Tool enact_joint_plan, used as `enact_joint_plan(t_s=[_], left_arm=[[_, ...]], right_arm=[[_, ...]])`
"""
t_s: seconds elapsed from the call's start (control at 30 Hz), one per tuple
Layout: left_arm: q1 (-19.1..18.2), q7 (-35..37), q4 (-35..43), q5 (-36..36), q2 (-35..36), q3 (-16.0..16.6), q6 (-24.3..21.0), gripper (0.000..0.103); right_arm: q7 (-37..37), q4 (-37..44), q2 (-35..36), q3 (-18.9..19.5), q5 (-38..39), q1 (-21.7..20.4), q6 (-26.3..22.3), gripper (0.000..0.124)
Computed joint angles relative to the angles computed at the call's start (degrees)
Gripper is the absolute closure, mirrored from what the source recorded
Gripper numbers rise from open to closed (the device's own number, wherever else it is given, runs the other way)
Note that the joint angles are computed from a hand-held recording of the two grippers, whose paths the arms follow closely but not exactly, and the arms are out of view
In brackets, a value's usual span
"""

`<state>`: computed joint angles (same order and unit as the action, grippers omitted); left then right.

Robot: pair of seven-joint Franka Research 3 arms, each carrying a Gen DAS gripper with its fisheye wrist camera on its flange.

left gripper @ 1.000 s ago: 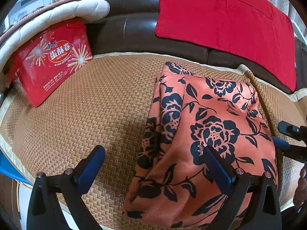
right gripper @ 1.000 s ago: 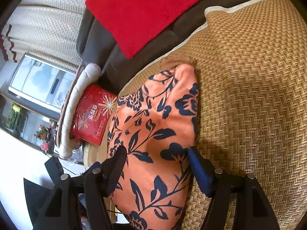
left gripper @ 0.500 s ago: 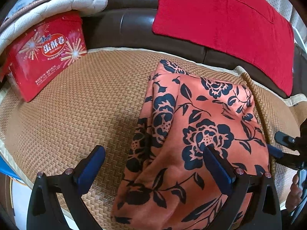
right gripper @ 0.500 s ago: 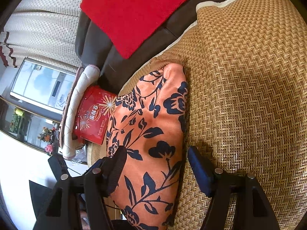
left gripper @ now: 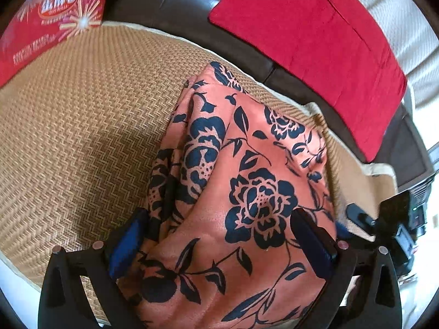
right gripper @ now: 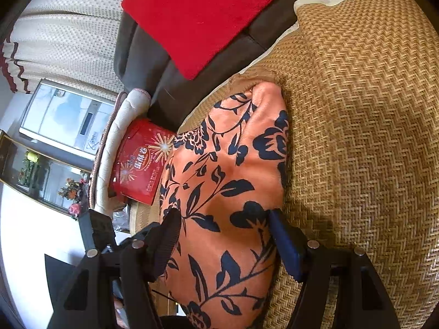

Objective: Fold small clothes
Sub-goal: 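Grasp the folded blouse edge with the left tool and tuck it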

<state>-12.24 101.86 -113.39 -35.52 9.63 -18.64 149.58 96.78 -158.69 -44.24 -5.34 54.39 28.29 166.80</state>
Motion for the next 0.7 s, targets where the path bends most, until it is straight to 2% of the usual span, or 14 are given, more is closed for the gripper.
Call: enact_joint_plan(t_s=[0.17, 0.27, 0.3, 0.37, 0.4, 0.43, 0.5, 0.57, 0.6, 0.63, 0.7], left_arm=[[1.69, 3.32, 0.97, -5.05, 0.87, -0.37, -1.43, 0.003], [2.67, 6.75, -0.1, -8.84, -0.06, -0.21, -2.09, 0.015], [2.46, 6.64, -0.47, -8.37, -0.32, 0.17, -1.68, 0.023], [2.38, 6.44, -0.94, -6.72, -0.59, 1.02, -1.64, 0.031], [2.6, 6.95, -1.12, -7.11, -0.73, 1.15, -1.98, 0.031], [2.79, 7.41, -1.42, -7.6, -1.01, 1.27, -2.18, 0.031], [2.54, 7.08, -2.35, -6.91, -1.95, 1.68, -2.34, 0.028], [2.2, 2.98, -2.58, -2.3, -2.4, 2.97, -2.98, 0.023], [2.42, 2.4, -2.26, -2.32, -2.19, 3.15, -3.66, 0.023], [2.77, 2.98, -1.97, -4.0, -2.11, 2.98, -3.88, 0.022], [3.58, 4.13, -2.08, -6.61, -2.37, 3.12, -5.05, 0.021]], right_arm=[[-4.33, 2.34, 2.51, -1.76, 2.07, 4.1, 2.33, 0.05], [-5.09, 3.22, 3.71, -0.92, 2.28, 4.17, 2.87, 0.05], [-5.2, 3.36, 3.82, -0.52, 2.18, 4.04, 3.17, 0.05], [-4.47, 3.46, 3.72, 0.68, 0.79, 2.55, 2.79, 0.05], [-1.7, 3.33, 3.62, 2.42, -1.65, -0.25, 1.22, 0.05], [-0.82, 2.99, 3.29, 2.67, -1.84, -1.05, 0.89, 0.052], [-1.3, 2.11, 1.93, 1.23, -0.22, -0.29, 1.47, 0.053], [4.83, 0.86, 0.3, 4.77, -6.88, -5.95, -0.11, 0.051], [5.94, 0.37, -0.37, 5.34, -7.78, -7.41, -0.87, 0.051], [5.02, -0.33, -1.3, 4.13, -5.59, -6.88, -1.21, 0.051], [3.18, -1.09, -2.04, -0.95, -3.53, -2.03, -0.06, 0.051]])
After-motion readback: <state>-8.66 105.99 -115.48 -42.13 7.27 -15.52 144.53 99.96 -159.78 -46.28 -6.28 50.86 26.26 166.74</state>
